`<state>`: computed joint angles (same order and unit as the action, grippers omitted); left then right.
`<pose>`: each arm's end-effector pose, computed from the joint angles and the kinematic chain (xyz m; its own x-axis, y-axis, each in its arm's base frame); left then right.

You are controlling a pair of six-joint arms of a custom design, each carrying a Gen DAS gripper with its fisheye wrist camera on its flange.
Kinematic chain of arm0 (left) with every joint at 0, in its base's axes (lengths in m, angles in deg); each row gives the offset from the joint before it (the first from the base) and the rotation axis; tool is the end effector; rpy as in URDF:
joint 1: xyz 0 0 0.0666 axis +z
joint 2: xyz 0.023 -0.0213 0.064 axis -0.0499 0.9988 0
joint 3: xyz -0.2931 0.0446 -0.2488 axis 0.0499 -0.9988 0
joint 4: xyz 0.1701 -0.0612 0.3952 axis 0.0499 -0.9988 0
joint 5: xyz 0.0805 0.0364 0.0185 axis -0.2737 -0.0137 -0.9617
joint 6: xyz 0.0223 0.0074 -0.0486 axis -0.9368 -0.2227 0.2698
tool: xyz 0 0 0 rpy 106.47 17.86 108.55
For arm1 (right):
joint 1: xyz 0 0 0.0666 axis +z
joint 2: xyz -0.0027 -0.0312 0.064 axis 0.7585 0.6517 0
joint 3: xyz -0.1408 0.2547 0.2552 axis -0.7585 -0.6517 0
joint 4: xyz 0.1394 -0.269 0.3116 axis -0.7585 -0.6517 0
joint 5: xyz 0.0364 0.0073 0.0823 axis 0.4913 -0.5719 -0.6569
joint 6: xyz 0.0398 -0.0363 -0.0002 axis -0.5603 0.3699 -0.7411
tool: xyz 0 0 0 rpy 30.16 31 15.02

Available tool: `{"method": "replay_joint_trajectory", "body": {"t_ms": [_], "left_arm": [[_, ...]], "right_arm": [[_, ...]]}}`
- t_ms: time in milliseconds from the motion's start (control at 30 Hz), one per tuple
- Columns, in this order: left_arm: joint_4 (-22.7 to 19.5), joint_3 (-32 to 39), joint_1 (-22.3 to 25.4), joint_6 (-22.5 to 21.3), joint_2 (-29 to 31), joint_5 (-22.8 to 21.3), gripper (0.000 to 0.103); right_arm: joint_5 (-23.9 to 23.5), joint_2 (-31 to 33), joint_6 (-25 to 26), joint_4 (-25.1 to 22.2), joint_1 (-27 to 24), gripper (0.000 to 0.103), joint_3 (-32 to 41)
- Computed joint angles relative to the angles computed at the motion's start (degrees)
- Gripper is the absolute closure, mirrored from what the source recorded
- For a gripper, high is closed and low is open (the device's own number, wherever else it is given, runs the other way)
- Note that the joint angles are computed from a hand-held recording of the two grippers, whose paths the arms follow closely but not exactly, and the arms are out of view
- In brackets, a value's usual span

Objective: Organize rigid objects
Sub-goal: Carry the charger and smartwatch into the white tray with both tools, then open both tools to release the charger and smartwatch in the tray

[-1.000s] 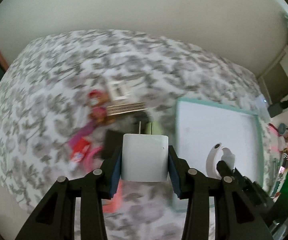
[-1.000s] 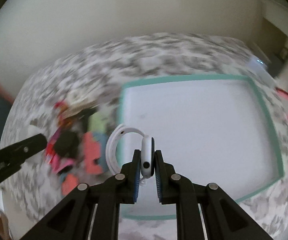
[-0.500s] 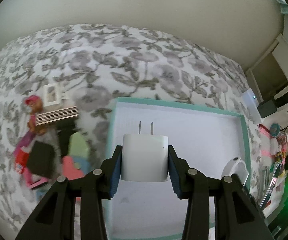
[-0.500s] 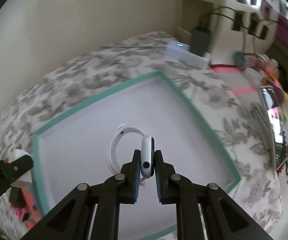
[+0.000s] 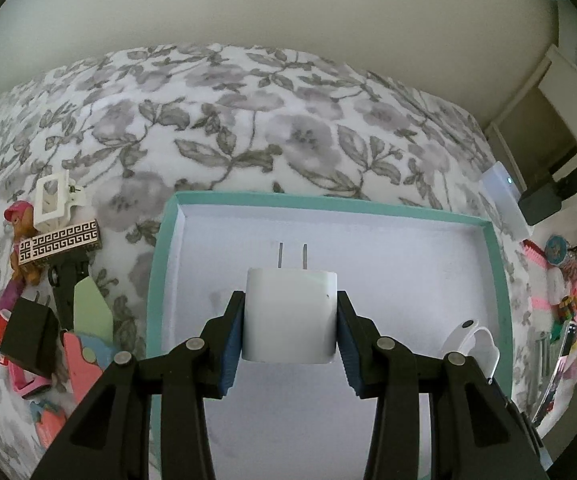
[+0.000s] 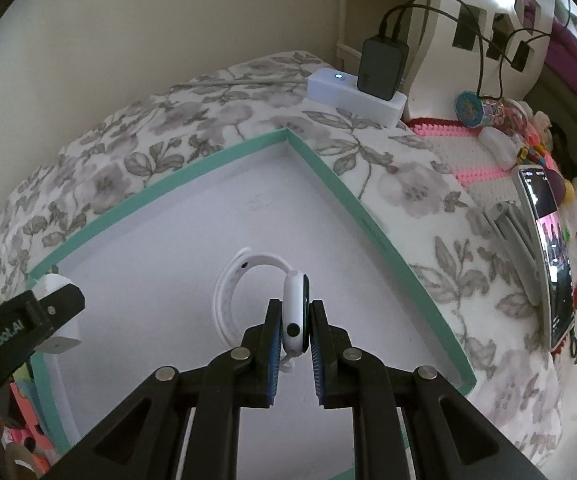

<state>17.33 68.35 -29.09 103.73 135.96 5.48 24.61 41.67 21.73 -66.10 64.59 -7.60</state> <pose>0.4772 -0.2325 0.4074 -0.9077 -0.1927 -0.3727 -0.1365 0.9756 -0.1721 0.4370 0.1099 0.3910 -0.8463 0.2734 -0.4572 0.3032 0.9529 0.0085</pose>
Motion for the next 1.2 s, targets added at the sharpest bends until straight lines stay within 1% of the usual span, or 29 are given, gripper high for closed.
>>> {"method": "replay_joint_trajectory", "body": {"t_ms": [67,100,133,167,200,300,333,400,500,600,667,767,800,833,867,900,1000,1067,1100,1133,1200], "left_arm": [[0.41,-0.4,0.05,0.16,-0.27,0.08,0.058],[0.74,-0.65,-0.03,-0.05,-0.59,-0.31,0.054],[0.87,-0.66,-0.17,-0.55,-0.8,-0.91,0.047],[0.92,-0.68,-0.25,-0.81,-0.98,-1.34,0.043],[1.07,-0.73,-0.32,-1.03,-1.24,-1.78,0.041],[0.9,-0.82,-0.29,-0.94,-1.87,-2.86,0.039],[0.65,-0.9,-0.29,-0.9,-2.06,-3.66,0.033],[0.13,-1.17,-0.37,-0.94,-2.37,-5.4,0.028],[-1.12,-1.69,-0.26,-1.92,-2.79,-7.55,0.026],[-1.53,-3.07,0.43,-2.9,-3.79,-9.11,0.022],[-2.23,-3.83,1.48,-1.21,-4.54,-8.97,0.022],[-2.13,-4.97,2.76,1.23,-5.55,-7.3,0.022],[-2.31,-5.17,2.9,1.6,-5.69,-7.38,0.022],[-2.59,-5.29,2.97,1.78,-5.77,-7.75,0.021],[-2.99,-5.34,3.02,1.82,-5.77,-8.25,0.021],[-3.37,-5.34,3.06,1.8,-5.73,-8.58,0.02],[-3.9,-5.65,3.69,2.32,-5.85,-8.22,0.017],[-4.08,-6.06,4.39,3.44,-6.19,-7.25,0.013],[-3.86,-6.37,4.81,4.17,-6.52,-6.47,0.009],[-3.5,-6.68,5.18,4.75,-6.87,-5.85,0.009],[-3.19,-7.11,5.75,5.51,-7.45,-5.43,0.009]], "right_arm": [[-0.08,0.09,0.16,-0.08,0.1,0.089,0.01],[-0.03,0.12,0.37,-0.12,0.2,0.089,0.02],[0.01,0.2,0.63,-0.19,0.26,0.089,0.06],[-0.11,0.27,0.84,-0.34,0.38,0.089,0.1],[-0.38,0.37,1.07,-0.38,0.36,0.089,0.17],[-0.89,0.73,1.75,-0.89,0.64,0.089,0.31],[-1.11,0.89,2.15,-1.06,0.72,0.089,0.36],[-1.47,1.05,2.69,-1.25,0.97,0.088,0.36],[-1.18,1.22,3.32,-1.53,1.34,0.088,0.5],[-0.73,1.29,3.96,-1.77,1.57,0.088,0.64],[-0.29,1.4,4.33,-1.98,1.8,0.088,0.74],[-0.24,1.36,4.74,-2.02,2.1,0.084,0.72],[0.01,1.27,5.0,-1.95,2.27,0.08,0.7],[0.44,1.19,5.3,-1.85,2.47,0.07,0.72],[0.86,0.97,5.46,-1.61,2.67,0.064,0.59],[1.15,0.87,5.62,-1.41,2.75,0.054,0.58],[1.44,0.56,5.77,-0.96,2.84,0.049,0.56],[2.36,0.58,6.07,-0.89,3.15,0.044,0.6],[3.25,0.5,6.41,-0.63,3.4,0.036,0.48],[2.99,0.4,6.61,-0.23,3.39,0.024,0.39],[1.1,0.06,6.51,0.73,3.11,0.016,0.07]]}}
